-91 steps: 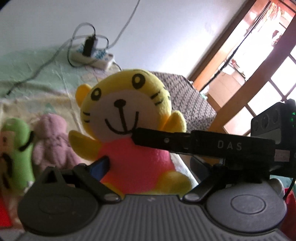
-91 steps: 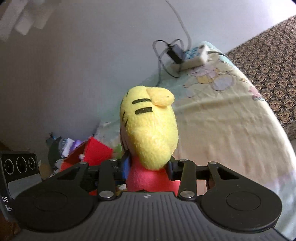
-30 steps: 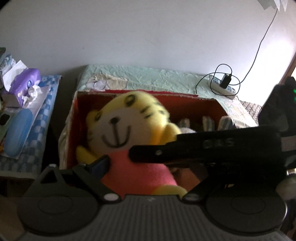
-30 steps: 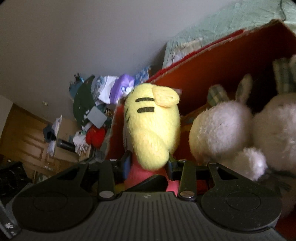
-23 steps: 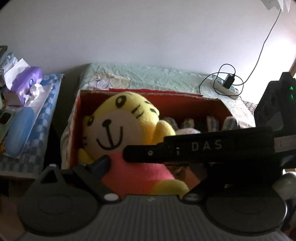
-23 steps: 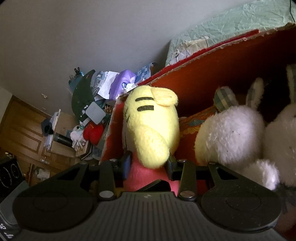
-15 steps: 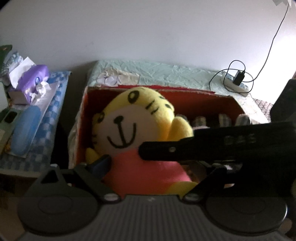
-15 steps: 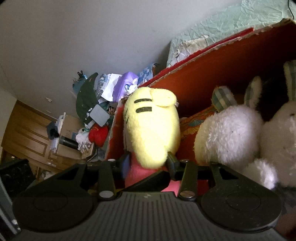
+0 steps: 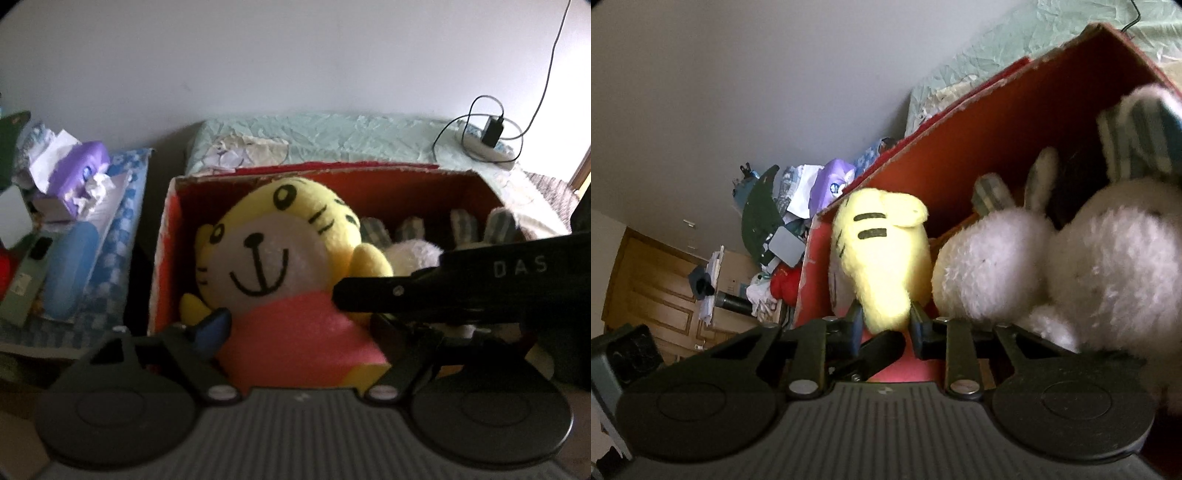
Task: Organize objects
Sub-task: 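Open the right gripper to release the tiger beside the white bunnies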
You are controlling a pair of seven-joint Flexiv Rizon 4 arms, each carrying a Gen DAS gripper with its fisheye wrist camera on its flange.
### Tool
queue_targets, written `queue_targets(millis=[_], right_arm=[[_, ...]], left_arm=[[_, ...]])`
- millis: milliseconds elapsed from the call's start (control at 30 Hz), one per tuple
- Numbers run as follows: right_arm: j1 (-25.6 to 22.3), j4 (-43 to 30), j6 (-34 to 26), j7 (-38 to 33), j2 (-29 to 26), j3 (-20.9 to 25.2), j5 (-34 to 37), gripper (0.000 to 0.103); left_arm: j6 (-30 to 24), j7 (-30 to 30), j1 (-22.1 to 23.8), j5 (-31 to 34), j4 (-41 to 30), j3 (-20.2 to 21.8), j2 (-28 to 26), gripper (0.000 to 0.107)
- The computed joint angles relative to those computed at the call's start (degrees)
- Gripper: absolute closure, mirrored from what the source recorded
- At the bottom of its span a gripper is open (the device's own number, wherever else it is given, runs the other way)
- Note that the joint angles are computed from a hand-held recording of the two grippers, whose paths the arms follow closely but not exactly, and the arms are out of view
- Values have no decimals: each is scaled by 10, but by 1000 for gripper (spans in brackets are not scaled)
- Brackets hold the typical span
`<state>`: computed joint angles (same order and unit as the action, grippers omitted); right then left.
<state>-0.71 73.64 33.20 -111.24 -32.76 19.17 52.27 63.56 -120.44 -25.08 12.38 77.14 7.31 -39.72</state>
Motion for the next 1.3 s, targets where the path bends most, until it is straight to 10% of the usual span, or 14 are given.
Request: queue_targets(millis=[1300], right_arm=[[-7,19,37,16,5,-5,5,88]], left_arm=[[-46,-20,-1,24,-17,0,-5,16]])
